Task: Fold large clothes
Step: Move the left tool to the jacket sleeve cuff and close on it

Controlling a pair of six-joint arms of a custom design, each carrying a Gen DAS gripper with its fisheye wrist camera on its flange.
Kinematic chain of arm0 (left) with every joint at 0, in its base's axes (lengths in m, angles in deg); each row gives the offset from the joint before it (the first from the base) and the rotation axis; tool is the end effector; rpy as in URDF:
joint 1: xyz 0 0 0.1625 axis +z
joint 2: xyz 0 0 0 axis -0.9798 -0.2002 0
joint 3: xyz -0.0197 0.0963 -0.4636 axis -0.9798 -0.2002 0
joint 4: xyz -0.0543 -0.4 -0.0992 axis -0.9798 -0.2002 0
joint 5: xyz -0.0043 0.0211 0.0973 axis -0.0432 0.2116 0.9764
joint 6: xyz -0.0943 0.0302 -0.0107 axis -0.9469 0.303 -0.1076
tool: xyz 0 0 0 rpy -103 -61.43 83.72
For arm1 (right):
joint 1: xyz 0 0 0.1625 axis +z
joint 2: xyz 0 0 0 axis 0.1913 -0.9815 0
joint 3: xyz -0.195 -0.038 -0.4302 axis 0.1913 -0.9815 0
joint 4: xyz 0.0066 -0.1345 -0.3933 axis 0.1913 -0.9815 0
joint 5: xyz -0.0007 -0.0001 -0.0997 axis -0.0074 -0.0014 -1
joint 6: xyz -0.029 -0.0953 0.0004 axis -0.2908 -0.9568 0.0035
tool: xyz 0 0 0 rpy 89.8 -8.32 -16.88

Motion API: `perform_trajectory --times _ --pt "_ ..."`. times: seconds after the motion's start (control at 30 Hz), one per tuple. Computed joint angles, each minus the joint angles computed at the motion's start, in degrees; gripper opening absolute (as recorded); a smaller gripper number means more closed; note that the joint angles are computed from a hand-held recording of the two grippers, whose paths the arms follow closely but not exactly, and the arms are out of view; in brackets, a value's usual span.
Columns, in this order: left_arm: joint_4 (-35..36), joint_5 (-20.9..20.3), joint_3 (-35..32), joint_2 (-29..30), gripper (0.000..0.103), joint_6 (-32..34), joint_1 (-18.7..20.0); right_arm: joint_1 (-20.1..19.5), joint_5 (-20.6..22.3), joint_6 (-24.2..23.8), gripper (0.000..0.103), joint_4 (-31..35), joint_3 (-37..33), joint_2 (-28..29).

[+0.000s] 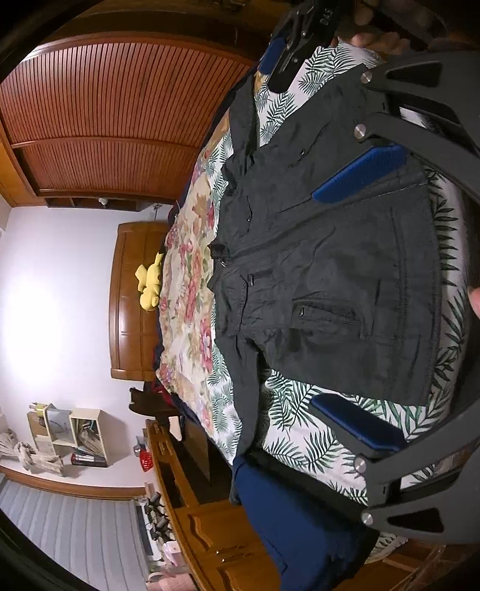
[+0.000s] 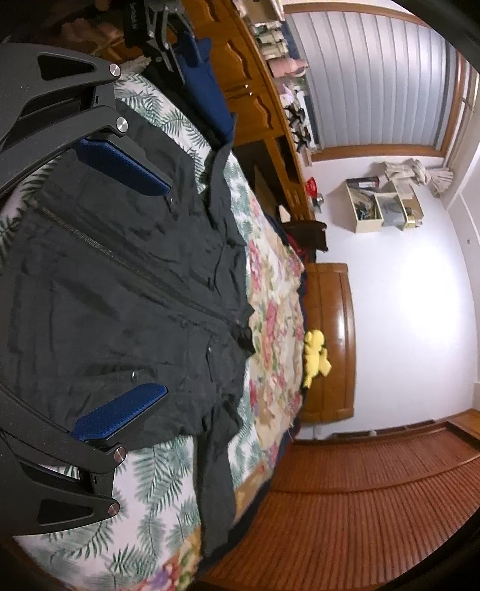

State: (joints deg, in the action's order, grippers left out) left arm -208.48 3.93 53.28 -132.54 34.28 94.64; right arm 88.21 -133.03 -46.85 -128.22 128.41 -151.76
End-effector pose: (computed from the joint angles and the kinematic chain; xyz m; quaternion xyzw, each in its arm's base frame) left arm -0.3267 -0.3269 0.1212 0.2327 0.8147 -0.4620 0.2622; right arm 0.1595 -0.3123 0.3248 0.2795 -0.8053 0.4663 0.2364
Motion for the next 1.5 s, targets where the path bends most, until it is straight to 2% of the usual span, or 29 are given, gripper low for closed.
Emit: perform_trajectory --times 0.3,0.47,0.7,0.87,1.03,1.2,1.33,1.5 --pt "-1.16 0.58 -1.55 0.07 0.103 1.90 3.60 -1.31 3.21 -2.83 0.103 3.19 -4.25 3.87" --pt "-5.58 0.73 -2.55 0.18 0.103 8.33 6.94 -2.13 3.65 -5.04 0.103 3.26 -7.53 9.00" --pt "-11.87 0.54 -5.38 0.30 0.103 19.17 13.62 -2.58 3.91 -4.57 0.103 4.50 -13.77 17.08" --pt "-13.90 -2.40 -9.15 0.45 0.103 25.21 19.79 -3.34 4.89 -5.34 0.103 9.20 -19.45 21.69" --pt "-14.87 -5.56 -13.96 1.47 0.103 29.78 25.42 -5.48 3.33 -8.63 0.103 10.00 -22.81 26.30" --pt "-16.20 -8.45 -18.84 3.91 0.100 34.95 29.66 -7.16 2.74 -6.18 0.103 14.64 -23.83 26.31" --pt "-14.05 -11.37 -23.76 5.20 0.093 34.56 33.76 -7.32 2.74 -6.25 0.103 15.48 -23.81 26.24" --pt "-12.11 -12.40 -29.46 7.63 0.087 36.39 37.21 -7.61 3.04 -5.74 0.103 16.26 -24.19 26.23"
